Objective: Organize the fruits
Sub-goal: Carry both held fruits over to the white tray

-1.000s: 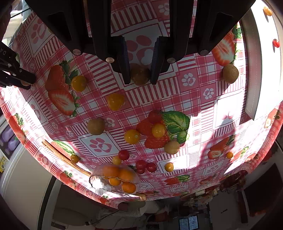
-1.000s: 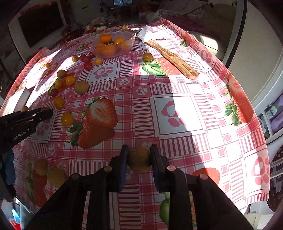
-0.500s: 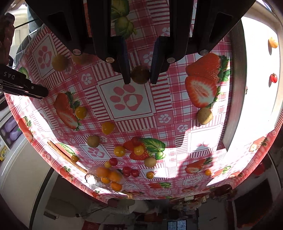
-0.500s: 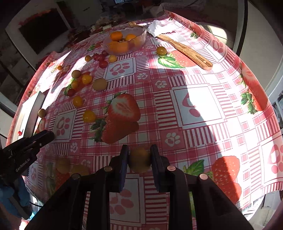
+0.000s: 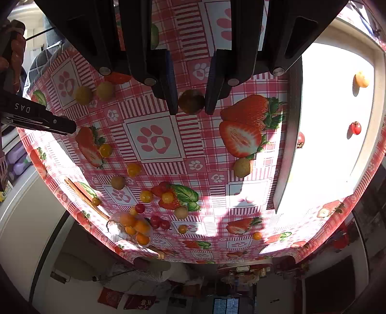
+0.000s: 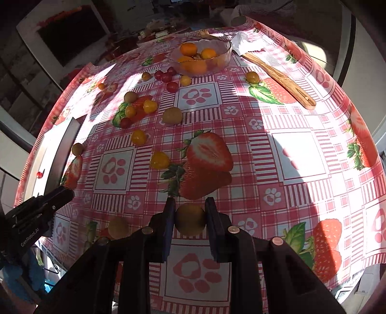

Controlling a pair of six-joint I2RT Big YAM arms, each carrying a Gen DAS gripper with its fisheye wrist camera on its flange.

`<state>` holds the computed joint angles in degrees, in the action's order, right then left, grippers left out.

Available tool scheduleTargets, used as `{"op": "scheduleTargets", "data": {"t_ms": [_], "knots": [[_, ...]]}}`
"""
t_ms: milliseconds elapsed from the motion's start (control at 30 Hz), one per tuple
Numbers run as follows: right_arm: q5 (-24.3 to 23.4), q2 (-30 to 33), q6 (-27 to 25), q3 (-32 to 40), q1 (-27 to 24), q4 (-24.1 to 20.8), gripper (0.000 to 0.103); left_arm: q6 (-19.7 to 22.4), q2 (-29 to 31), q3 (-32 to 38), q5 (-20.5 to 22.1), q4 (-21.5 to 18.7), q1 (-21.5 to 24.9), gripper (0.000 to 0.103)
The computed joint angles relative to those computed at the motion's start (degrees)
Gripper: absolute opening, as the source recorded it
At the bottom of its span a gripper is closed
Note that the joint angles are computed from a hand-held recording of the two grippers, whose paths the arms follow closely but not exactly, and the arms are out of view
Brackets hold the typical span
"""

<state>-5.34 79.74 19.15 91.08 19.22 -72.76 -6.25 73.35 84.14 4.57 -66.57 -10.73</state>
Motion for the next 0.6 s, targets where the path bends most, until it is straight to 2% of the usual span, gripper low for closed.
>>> {"op": "scheduleTargets", "data": {"t_ms": [333, 600], "knots": [[-0.4, 3.5, -1.0, 5.6, 4.0, -1.7, 0.028, 0.0, -3.5, -1.1, 0.4, 1.0, 5.2, 0.025], [-2.3, 9.0, -1.7, 13.6, 8.9, -3.4, 0.028, 0.8, -5.0, -2.4, -0.4, 1.7, 12.7, 0.025]]}}
